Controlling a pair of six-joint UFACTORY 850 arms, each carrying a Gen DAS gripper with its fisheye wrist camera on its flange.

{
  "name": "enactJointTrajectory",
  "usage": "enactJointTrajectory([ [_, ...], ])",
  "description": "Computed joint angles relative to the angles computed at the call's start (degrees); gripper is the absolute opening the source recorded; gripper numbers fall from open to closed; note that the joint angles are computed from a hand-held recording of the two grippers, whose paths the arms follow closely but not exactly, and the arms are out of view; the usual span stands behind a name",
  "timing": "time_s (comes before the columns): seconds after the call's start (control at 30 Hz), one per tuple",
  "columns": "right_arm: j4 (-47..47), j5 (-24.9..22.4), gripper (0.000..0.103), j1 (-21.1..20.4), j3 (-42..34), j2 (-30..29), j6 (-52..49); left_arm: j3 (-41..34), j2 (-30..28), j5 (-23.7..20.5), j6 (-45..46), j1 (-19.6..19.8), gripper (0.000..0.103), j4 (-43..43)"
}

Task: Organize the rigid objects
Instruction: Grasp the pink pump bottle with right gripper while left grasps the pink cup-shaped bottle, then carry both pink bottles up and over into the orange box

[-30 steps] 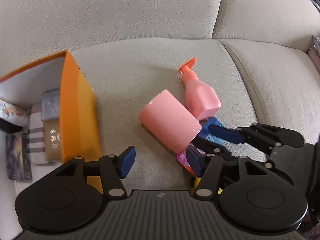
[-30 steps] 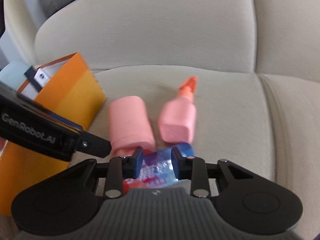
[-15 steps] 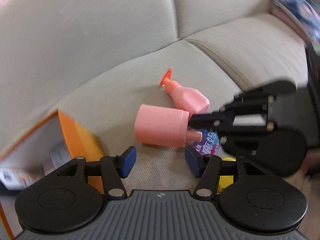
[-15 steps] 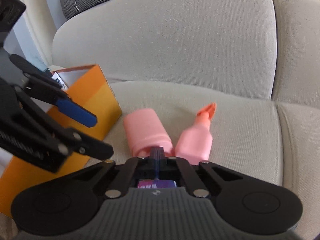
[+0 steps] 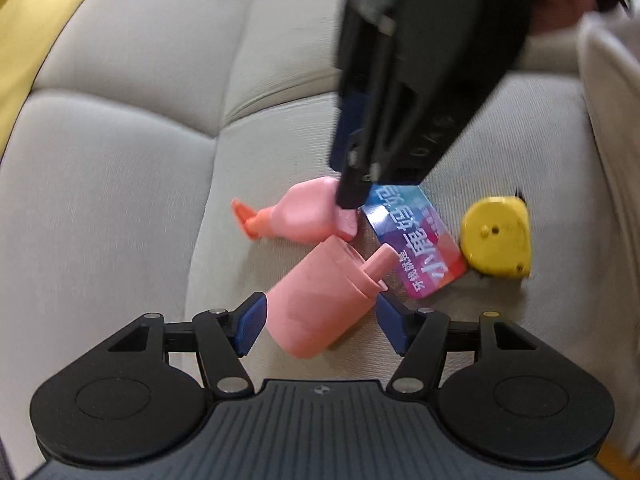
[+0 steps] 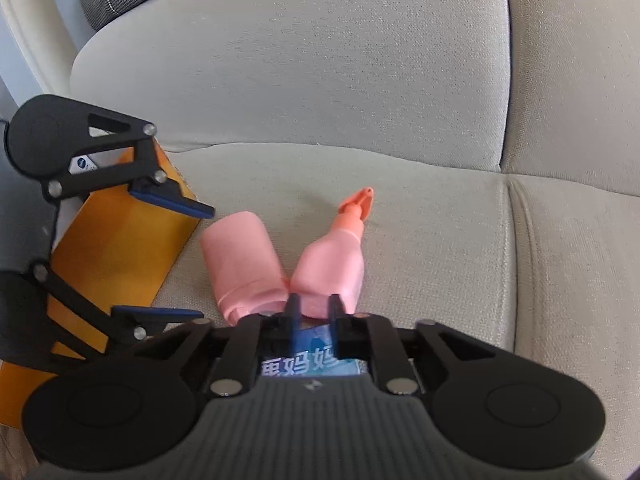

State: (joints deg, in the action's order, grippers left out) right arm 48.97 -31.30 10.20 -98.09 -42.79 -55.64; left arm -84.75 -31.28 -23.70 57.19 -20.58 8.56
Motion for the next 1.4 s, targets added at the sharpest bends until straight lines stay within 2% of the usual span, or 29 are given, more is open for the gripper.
enactJointTrajectory([
  [0.3,-2.49,-1.64,0.035,-0.48,-2.61,-1.34,3.89,1.74,-1.38,4.01,12.3,-1.53,0.074,5.47],
  [0.43,-2.65,-2.28,0.042,-0.57,-5.19,-2.91,5.73,3.16,-1.63,6.7,11.81,-2.0,0.068,8.22],
  [0.53,-4.25,-3.27,0.043,0.18,-10.09,-5.86,8.73,1.84,-2.43,5.52,11.66,-1.96,0.067,5.35],
  [0.6,-4.68,-4.22,0.043,0.17,-12.56,-7.42,10.14,-0.46,-3.22,2.86,10.11,-1.67,0.067,2.48],
  [0.67,-5.9,-5.55,0.046,0.12,-15.5,-9.22,12.38,-3.52,-4.28,-0.25,5.34,-1.24,0.067,0.64],
  [0.83,-9.2,-12.46,0.049,0.24,-26.73,-16.17,20.42,-12.7,-7.93,-9.64,-15.23,0.22,0.066,-2.6],
  [0.97,-13.5,-18.43,0.049,0.53,-39.1,-23.57,29.84,-15.59,-8.95,-12.7,-26.67,1.48,0.066,-4.89],
  [1.07,-16.73,-22.55,0.046,0.96,-46.64,-28.15,34.6,-17.66,-9.69,-14.23,-31.5,2.01,0.066,-6.51],
  [1.1,-17.93,-22.05,0.037,1.19,-45.71,-27.65,35.2,-17.01,-9.19,-14.28,-33.0,2.13,0.066,-7.37],
  [1.23,-15.94,-15.67,0.035,1.3,-33.69,-20.51,30.55,-14.82,-7.41,-13.3,-36.7,3.92,0.065,-12.38],
  [1.3,-15.14,-12.87,0.034,1.21,-28.2,-16.85,28.09,-9.19,-3.89,-9.8,-39.09,3.65,0.065,-13.81],
  [1.4,-13.68,-8.33,0.033,0.94,-18.72,-10.33,24.18,-5.52,-1.36,-6.14,-39.82,4.42,0.065,-16.86],
])
